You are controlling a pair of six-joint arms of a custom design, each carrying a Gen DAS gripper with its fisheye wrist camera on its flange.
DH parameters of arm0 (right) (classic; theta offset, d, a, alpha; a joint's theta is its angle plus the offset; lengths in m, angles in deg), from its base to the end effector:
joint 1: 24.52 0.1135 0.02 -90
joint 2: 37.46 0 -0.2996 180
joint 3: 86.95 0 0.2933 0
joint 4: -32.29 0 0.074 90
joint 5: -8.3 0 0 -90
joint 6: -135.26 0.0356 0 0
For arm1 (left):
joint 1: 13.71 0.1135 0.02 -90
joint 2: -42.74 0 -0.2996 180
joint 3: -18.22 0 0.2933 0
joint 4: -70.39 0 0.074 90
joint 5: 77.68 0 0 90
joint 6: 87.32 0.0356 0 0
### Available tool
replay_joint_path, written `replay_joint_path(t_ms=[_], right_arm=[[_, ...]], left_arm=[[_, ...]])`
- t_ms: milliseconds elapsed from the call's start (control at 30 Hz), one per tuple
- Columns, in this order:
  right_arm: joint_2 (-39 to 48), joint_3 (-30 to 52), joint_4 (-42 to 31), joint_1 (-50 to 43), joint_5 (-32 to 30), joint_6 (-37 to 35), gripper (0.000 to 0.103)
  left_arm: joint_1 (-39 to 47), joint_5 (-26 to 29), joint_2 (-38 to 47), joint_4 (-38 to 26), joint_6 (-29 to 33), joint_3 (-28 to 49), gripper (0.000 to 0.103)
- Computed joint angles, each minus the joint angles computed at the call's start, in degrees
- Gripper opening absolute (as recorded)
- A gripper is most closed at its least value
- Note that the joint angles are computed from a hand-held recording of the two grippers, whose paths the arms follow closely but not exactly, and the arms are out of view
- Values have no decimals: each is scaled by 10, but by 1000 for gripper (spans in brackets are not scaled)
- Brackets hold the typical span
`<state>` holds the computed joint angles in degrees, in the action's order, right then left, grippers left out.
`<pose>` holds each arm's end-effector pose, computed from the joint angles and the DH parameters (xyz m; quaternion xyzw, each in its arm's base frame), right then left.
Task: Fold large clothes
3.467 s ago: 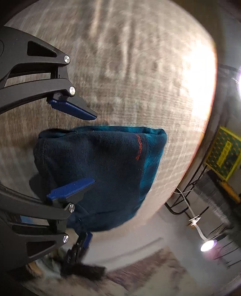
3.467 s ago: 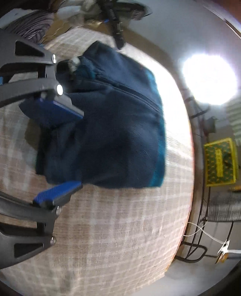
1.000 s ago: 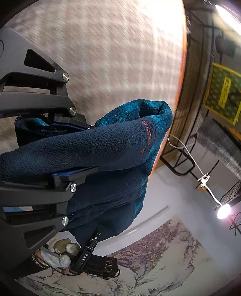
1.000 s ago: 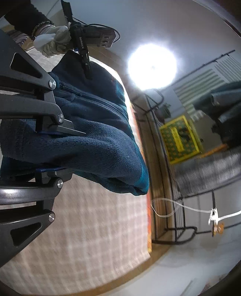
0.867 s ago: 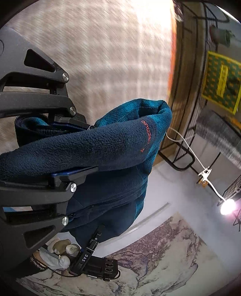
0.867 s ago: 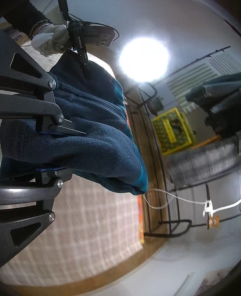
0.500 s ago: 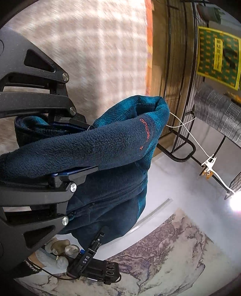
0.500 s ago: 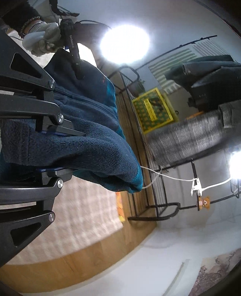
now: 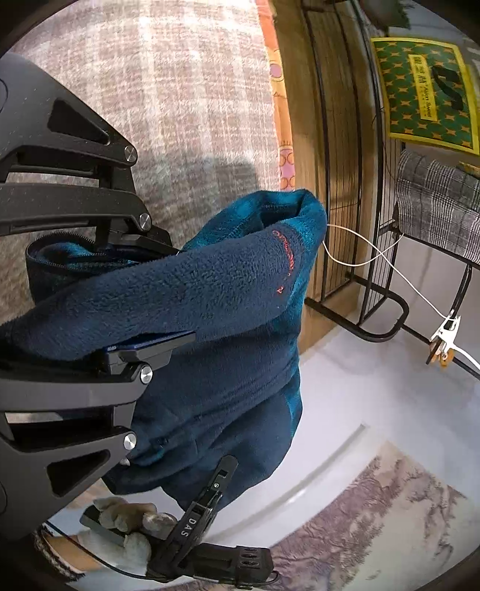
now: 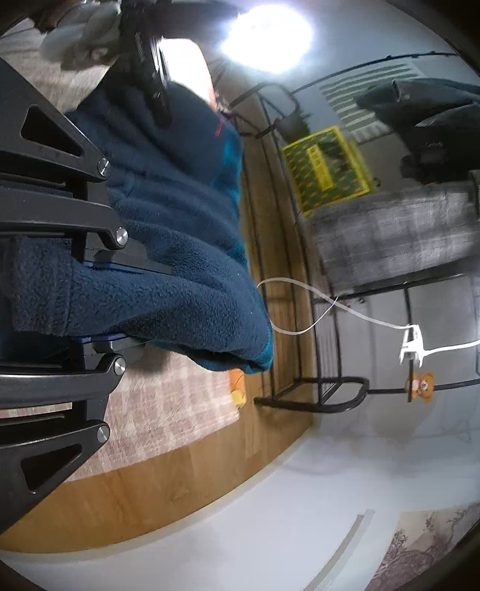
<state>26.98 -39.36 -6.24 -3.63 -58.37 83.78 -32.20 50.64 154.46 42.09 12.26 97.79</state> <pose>0.2218 0.0696 0.2110 0.2027 0.9147 -0.0233 0.3488 0.4003 -0.1571 0.1471 0.3027 0.8658 -0.3351 0.2155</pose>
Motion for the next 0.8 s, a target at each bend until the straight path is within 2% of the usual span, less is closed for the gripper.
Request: replay_joint_path(t_ms=[233, 367, 400, 433, 467, 500, 733, 800], right_arm=[[65, 0, -38, -20, 25, 12, 26], [97, -15, -16, -27, 32, 23, 30], [99, -16, -15, -27, 37, 25, 34], [99, -15, -22, -28, 46, 32, 43], [95, -14, -32, -27, 53, 39, 47], [87, -14, -38, -27, 54, 40, 48], [45, 24, -153, 42, 113, 118, 54], [35, 46, -208, 73, 135, 160, 58]], left_arm=[[-4, -32, 17, 4, 8, 2, 35], [-10, -58, 16, 32, 16, -16, 38], [-14, -65, 10, 36, 20, -21, 38], [-15, -69, 8, 36, 22, -23, 38], [-14, -70, 7, 32, 23, -22, 38], [-12, -67, 5, 23, 22, -20, 38], [-5, -79, -51, 12, 34, -52, 38], [3, -74, -77, 2, 46, -64, 38]])
